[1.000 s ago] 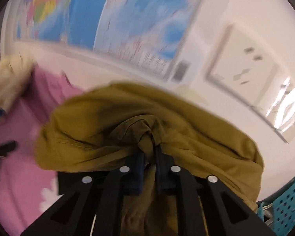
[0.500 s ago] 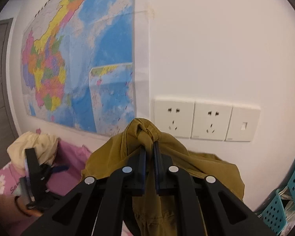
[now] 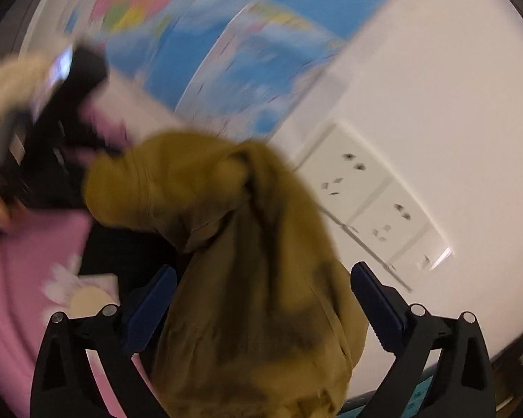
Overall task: Fold large clothes
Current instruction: 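Raise the shirt with the right gripper while the left gripper grasps another edge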
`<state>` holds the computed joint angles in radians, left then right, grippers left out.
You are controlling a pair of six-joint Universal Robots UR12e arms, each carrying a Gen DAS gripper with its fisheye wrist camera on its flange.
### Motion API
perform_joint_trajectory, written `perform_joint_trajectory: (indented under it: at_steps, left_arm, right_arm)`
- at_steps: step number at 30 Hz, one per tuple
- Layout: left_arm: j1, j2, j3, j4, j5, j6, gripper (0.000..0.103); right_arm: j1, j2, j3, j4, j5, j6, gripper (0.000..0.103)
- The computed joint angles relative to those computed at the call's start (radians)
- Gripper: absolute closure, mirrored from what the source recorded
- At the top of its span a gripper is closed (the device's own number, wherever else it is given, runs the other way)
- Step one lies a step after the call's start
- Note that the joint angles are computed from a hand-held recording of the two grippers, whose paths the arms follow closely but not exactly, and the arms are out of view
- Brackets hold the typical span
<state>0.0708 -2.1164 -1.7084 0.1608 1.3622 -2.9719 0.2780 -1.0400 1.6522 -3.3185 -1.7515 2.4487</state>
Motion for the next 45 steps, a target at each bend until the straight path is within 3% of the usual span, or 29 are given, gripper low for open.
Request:
perform_joint_trajectory:
  at_steps: [1, 3, 5, 7, 9, 10, 12, 14, 16, 18, 23, 25, 26, 29, 30, 32, 33, 34, 35, 36, 38, 41, 45]
  left_arm:
    - [0.004, 0.001, 0.002, -0.005, -0.006, 0.002, 0.069]
    - [0.007, 0.007, -0.002, -0.003, -0.011, 0.012, 0.069]
    - [0.013, 0.008, 0.005, -0.010, -0.011, 0.018, 0.068]
    - [0.018, 0.019, -0.003, -0.013, -0.029, 0.025, 0.060]
    - [0.027, 0.037, -0.029, 0.015, -0.044, 0.030, 0.049]
    - [0.037, 0.044, -0.043, 0.048, -0.061, 0.034, 0.032]
    - [0.064, 0.057, -0.069, 0.098, -0.127, 0.028, 0.016]
    - [0.105, 0.072, -0.102, 0.165, -0.237, -0.020, 0.014]
    - [0.146, 0.078, -0.117, 0.211, -0.370, -0.062, 0.005]
    - [0.172, 0.078, -0.127, 0.250, -0.493, -0.080, 0.005]
    - [0.115, 0.088, -0.137, 0.152, -0.556, 0.170, 0.006]
    - [0.080, 0.078, -0.117, 0.115, -0.536, 0.223, 0.005]
    - [0.066, 0.069, -0.102, 0.100, -0.526, 0.228, 0.005]
    - [0.030, 0.026, -0.029, 0.114, -0.472, 0.110, 0.006]
    - [0.021, 0.009, 0.006, 0.107, -0.458, 0.073, 0.006]
    - [0.016, -0.009, 0.050, 0.076, -0.493, 0.031, 0.022]
    - [0.012, -0.014, 0.064, 0.064, -0.506, 0.030, 0.046]
    - [0.008, -0.013, 0.082, 0.022, -0.501, 0.042, 0.086]
    - [0.008, -0.012, 0.099, -0.036, -0.527, 0.052, 0.100]
    - [0.008, -0.009, 0.110, -0.053, -0.530, 0.043, 0.099]
    - [0.008, 0.007, 0.107, 0.003, -0.503, 0.023, 0.099]
    - [0.027, 0.051, 0.098, 0.036, -0.554, 0.006, 0.100]
    - [0.059, 0.119, 0.061, 0.200, -0.571, -0.072, 0.100]
  right_arm:
    - [0.015, 0.034, -0.030, -0.036, -0.046, -0.062, 0.006]
    - [0.027, 0.068, -0.069, -0.050, -0.054, -0.117, 0.006]
    - [0.048, 0.114, -0.123, -0.084, -0.119, -0.222, 0.019]
    - [0.045, 0.099, -0.143, 0.045, -0.077, -0.183, 0.089]
    - [0.022, 0.054, -0.140, 0.150, 0.006, -0.012, 0.093]
    - [0.004, 0.022, -0.119, 0.139, 0.053, 0.069, 0.094]
    - [-0.030, -0.032, -0.080, 0.120, 0.132, 0.205, 0.095]
    - [-0.064, -0.089, -0.030, 0.059, 0.171, 0.320, 0.096]
    - [-0.103, -0.142, 0.009, 0.043, 0.233, 0.411, 0.096]
    - [-0.121, -0.170, 0.023, 0.038, 0.262, 0.448, 0.096]
    - [-0.150, -0.226, 0.061, -0.017, 0.271, 0.535, 0.096]
    - [-0.160, -0.244, 0.073, -0.038, 0.283, 0.555, 0.096]
    - [-0.165, -0.255, 0.084, -0.046, 0.284, 0.554, 0.096]
    - [-0.174, -0.277, 0.092, -0.049, 0.287, 0.559, 0.096]
    - [-0.178, -0.284, 0.094, -0.047, 0.289, 0.565, 0.096]
    - [-0.184, -0.303, 0.110, -0.054, 0.282, 0.565, 0.096]
    - [-0.189, -0.310, 0.116, -0.057, 0.284, 0.567, 0.097]
    - [-0.193, -0.319, 0.122, -0.060, 0.287, 0.574, 0.097]
    - [-0.196, -0.328, 0.127, -0.064, 0.278, 0.582, 0.097]
    - [-0.198, -0.337, 0.135, -0.071, 0.266, 0.582, 0.097]
    - [-0.208, -0.361, 0.152, -0.078, 0.258, 0.604, 0.097]
    - [-0.219, -0.412, 0.186, -0.128, 0.243, 0.619, 0.097]
    - [-0.232, -0.498, 0.245, -0.240, 0.259, 0.633, 0.097]
